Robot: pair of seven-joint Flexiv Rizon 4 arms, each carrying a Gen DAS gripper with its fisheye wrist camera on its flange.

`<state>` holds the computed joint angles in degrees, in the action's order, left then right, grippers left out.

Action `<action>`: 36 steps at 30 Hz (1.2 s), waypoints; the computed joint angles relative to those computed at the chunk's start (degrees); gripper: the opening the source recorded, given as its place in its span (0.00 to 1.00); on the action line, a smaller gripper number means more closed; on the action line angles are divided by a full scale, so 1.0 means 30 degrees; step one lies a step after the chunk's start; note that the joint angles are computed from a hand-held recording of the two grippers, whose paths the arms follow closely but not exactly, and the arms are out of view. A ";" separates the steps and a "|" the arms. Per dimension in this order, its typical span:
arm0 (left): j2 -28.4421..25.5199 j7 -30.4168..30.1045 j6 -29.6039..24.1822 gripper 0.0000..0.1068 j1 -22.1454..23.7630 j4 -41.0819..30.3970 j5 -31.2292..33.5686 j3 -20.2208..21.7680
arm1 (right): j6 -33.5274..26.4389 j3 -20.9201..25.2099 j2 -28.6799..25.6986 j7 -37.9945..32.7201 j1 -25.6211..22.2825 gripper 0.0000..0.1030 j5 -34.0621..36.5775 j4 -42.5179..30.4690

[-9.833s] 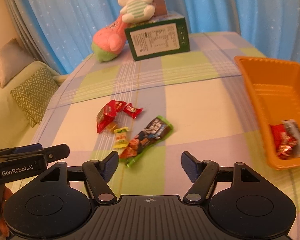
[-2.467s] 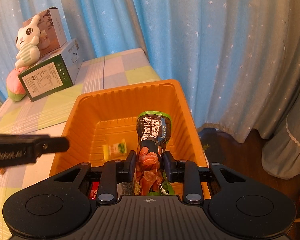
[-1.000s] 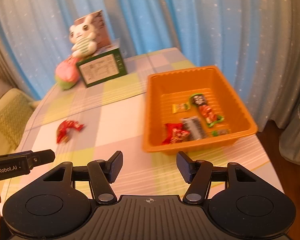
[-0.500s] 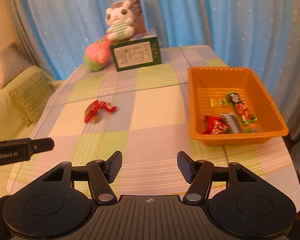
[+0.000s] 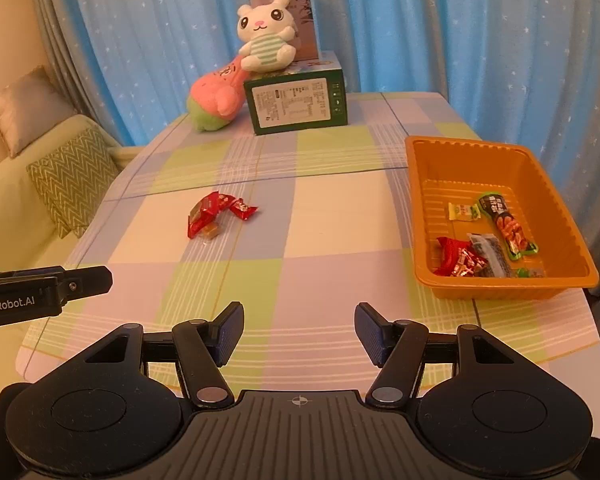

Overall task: Organize snacks
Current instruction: 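Withdraw both tools from the tray toward the red candies, then grasp the large red candy packet with the left tool while the right tool grasps the small red candy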

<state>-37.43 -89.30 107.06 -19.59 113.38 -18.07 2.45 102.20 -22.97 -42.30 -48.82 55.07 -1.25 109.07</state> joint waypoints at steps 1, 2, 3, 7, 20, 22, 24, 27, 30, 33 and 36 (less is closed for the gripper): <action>-0.0022 0.0007 0.0002 0.63 0.0078 -0.0018 0.0035 -0.0025 | -0.0051 0.0019 -0.0059 -0.0017 -0.0033 0.60 -0.0045 -0.0110; -0.0030 0.0010 0.0016 0.63 0.0224 -0.0012 0.0095 -0.0096 | -0.0106 0.0072 -0.0114 -0.0029 -0.0101 0.60 -0.0105 -0.0226; -0.0064 0.0013 0.0004 0.63 0.0289 -0.0044 0.0114 -0.0108 | -0.0207 0.0145 -0.0188 -0.0020 -0.0198 0.60 -0.0183 -0.0391; -0.0293 0.0164 -0.0156 0.63 0.0501 -0.0331 0.0213 -0.0050 | -0.0543 0.0524 -0.0528 0.0046 -0.0743 0.60 -0.0639 -0.1094; -0.2172 0.2734 -0.1928 0.63 0.3650 -0.3411 0.2313 -0.2099 | -0.1972 0.3271 -0.2980 -0.0377 -0.4219 0.60 -0.3522 -0.5542; -0.2724 0.3568 -0.2350 0.63 0.4757 -0.4199 0.2837 -0.3150 | -0.2314 0.3997 -0.3550 -0.0629 -0.5022 0.60 -0.4114 -0.6612; -0.3405 0.4592 -0.2901 0.63 0.5756 -0.5144 0.3295 -0.4131 | -0.2687 0.4990 -0.4209 -0.1030 -0.5975 0.60 -0.4728 -0.7828; -0.4586 0.6478 -0.3858 0.62 0.7143 -0.6712 0.3781 -0.5670 | -0.3480 0.6866 -0.5288 -0.1856 -0.7497 0.60 -0.5531 -0.9734; -0.5721 0.8379 -0.4849 0.60 0.7819 -0.8292 0.3785 -0.6574 | -0.4485 0.8201 -0.6356 -0.2774 -0.8448 0.60 -0.6065 -1.1541; -0.6891 1.0359 -0.5748 0.54 0.7964 -0.9998 0.3625 -0.6971 | -0.5259 0.9036 -0.7388 -0.3573 -0.8949 0.60 -0.6191 -1.3187; -0.8030 1.2251 -0.6722 0.52 0.7948 -1.1719 0.3354 -0.7206 | -0.5918 0.9687 -0.8318 -0.4324 -0.9259 0.60 -0.6050 -1.4698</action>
<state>-61.52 -52.54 86.89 4.25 78.23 -8.01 -19.16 84.45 6.09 -67.26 -61.79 27.29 -19.40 64.97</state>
